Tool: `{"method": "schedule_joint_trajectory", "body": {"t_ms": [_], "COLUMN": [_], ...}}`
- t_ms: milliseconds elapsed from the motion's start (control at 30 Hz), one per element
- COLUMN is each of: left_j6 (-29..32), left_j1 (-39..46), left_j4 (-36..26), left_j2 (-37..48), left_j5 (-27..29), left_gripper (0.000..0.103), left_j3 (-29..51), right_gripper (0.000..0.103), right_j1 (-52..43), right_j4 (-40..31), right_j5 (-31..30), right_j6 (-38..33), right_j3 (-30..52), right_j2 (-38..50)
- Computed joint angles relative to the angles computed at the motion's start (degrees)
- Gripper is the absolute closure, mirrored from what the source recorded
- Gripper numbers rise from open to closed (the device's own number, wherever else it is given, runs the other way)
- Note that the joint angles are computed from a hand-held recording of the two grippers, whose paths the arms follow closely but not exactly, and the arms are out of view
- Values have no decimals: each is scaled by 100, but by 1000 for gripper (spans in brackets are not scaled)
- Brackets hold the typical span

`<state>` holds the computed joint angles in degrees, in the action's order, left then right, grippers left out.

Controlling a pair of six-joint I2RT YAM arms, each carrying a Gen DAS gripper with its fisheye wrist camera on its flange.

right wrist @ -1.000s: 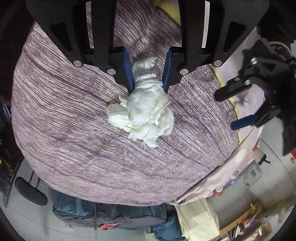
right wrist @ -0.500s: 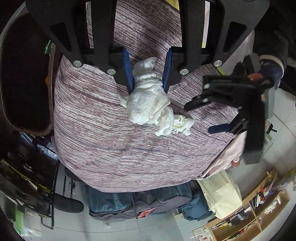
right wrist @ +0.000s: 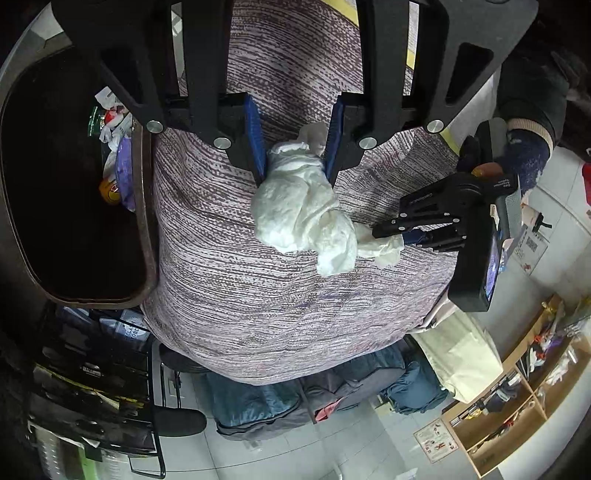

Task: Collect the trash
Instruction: 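Grasp a white tissue with the right gripper while the left gripper grasps the other tissue, then carry both white tissues over the brown bin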

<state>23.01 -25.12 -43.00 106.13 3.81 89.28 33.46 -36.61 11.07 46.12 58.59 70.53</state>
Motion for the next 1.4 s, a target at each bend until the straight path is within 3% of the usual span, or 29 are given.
{"method": "schedule_joint_trajectory", "body": {"t_ms": [500,767,1133,1400], "left_j6": [-1057,-1557,-2253,-2643], "left_j1": [-179,-693,-1599,-2313], "left_j4": [645,740,974,1124], "left_j2": [-1878,-2561,-2670,-2396], "left_j5": [856,936,919,895], "left_gripper": [88,88,88,88], "left_j3": [-1537,-1890,-1951,-1793], "right_gripper": [73,73,73,73], "right_j1": [203,305,-142,-1468], "right_j4": [94,-323,-1452,-1615], "right_j5": [356,695,1054,680], "right_j6": [378,707,931,260], "right_j3": [-891,-1364,-1814,-2336], "right_j2": [-1349,-2329,-3669,-4055]}}
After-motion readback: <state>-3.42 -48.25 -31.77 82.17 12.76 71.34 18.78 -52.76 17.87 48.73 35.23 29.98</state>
